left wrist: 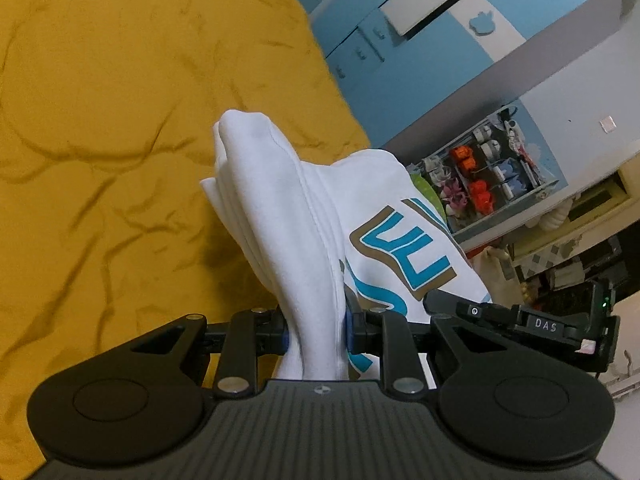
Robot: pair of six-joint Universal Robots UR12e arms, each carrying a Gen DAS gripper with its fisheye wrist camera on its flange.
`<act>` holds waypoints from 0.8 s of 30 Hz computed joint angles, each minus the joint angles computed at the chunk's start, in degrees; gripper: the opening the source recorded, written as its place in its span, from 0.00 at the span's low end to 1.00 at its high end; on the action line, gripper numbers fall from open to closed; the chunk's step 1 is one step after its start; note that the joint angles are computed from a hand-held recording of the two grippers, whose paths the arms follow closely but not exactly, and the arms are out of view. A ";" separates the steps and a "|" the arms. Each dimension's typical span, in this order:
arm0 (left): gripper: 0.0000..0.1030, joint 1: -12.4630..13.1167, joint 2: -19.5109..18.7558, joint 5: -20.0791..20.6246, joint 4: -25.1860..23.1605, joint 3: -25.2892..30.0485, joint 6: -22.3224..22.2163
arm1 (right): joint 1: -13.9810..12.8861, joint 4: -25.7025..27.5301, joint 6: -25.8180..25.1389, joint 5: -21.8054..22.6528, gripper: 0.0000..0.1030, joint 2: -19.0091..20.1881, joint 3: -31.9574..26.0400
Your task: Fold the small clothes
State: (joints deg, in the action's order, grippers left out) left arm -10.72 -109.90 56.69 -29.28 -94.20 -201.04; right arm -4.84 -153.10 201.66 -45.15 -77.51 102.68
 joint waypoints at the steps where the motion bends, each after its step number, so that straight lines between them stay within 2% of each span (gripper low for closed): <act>1: 0.25 0.11 -0.32 0.09 -0.11 -0.28 -1.07 | 0.03 -0.48 0.16 0.26 0.29 0.56 0.37; 3: 0.25 -0.20 -0.86 1.02 -0.88 -0.64 -2.55 | 0.73 -1.09 0.86 0.32 0.31 2.00 0.82; 6: 0.25 -0.49 -0.96 3.29 -2.53 -1.98 -1.70 | 0.73 1.87 1.32 -0.04 0.37 3.77 1.72; 7: 0.25 -0.14 -1.05 2.42 -1.27 -2.99 -2.79 | 0.69 2.68 1.55 -0.43 0.37 4.30 2.03; 11: 0.26 2.80 -1.43 -6.01 3.17 -6.06 -10.18 | -2.06 -5.67 7.13 5.86 0.33 5.27 6.37; 13: 0.26 3.73 -1.13 -7.68 4.51 -7.40 -11.01 | -3.14 -6.72 8.55 7.13 0.33 5.09 7.50; 15: 0.27 4.74 -0.10 -8.35 5.83 -9.16 -9.37 | -3.83 -6.89 8.07 6.57 0.33 3.91 8.90; 17: 0.26 5.41 1.76 -6.00 7.06 -11.10 -6.88 | -3.90 -6.41 7.49 4.00 0.38 2.31 9.67; 19: 0.23 5.32 4.11 -0.05 7.78 -12.68 -4.46 | -3.69 -5.62 7.06 0.37 0.43 0.31 10.27; 20: 0.23 5.23 5.01 1.40 7.93 -13.17 -3.04 | -3.61 -5.16 6.67 -1.73 0.48 -0.86 10.61; 21: 0.23 5.57 6.13 1.73 8.42 -13.97 -0.84 | -3.17 -4.88 6.04 -4.81 0.55 -2.21 10.83; 23: 0.23 5.60 7.90 2.33 11.48 -15.37 1.10 | -1.67 -5.24 3.81 -12.60 0.58 -5.41 11.45; 24: 0.23 5.45 8.68 2.54 14.04 -16.11 2.03 | -1.00 -7.18 3.58 -15.13 0.58 -6.88 12.12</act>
State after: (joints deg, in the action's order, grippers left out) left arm -5.27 -101.22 59.23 -15.24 -110.30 -199.01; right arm -5.84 -160.28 205.24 -60.27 -84.39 114.80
